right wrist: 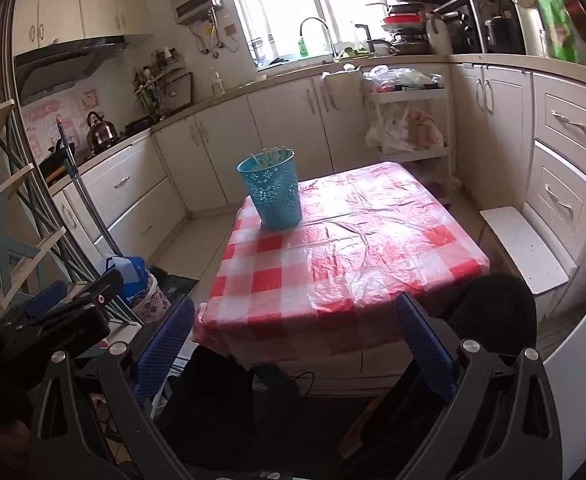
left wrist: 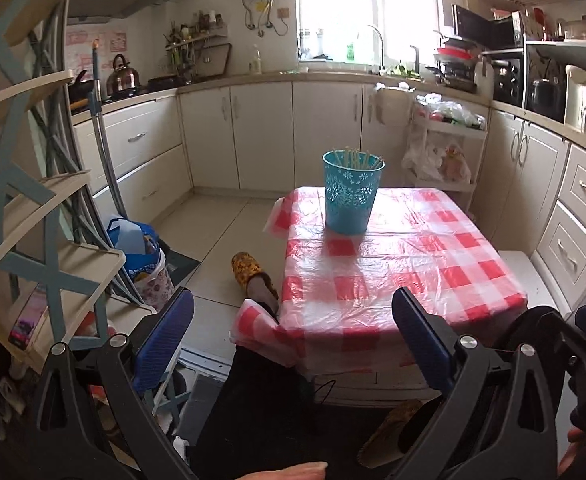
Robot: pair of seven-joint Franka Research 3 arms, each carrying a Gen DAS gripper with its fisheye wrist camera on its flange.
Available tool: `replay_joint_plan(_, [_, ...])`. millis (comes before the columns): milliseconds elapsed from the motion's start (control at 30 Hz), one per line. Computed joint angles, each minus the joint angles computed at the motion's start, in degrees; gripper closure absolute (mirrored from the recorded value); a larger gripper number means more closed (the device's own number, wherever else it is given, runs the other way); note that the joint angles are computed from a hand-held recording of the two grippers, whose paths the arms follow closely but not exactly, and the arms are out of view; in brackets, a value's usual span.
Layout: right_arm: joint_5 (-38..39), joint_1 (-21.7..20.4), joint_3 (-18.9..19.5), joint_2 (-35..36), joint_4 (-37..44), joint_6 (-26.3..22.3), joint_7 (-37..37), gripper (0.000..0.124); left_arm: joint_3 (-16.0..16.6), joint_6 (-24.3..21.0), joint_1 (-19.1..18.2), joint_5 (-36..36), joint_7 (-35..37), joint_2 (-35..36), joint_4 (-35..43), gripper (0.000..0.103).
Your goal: Organize utensils
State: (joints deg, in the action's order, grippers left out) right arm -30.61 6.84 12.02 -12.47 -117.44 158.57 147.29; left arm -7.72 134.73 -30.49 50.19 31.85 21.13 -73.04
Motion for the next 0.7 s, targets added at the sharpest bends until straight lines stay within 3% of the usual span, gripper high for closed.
replay_joint_plan(700, [-0.1, -0.8, 1.4, -2.4, -1.8, -0.8, -1.9, 0.028, -0.7, 2.4, 0.3, -2.6, 0.8, -0.7, -1.5, 0.008])
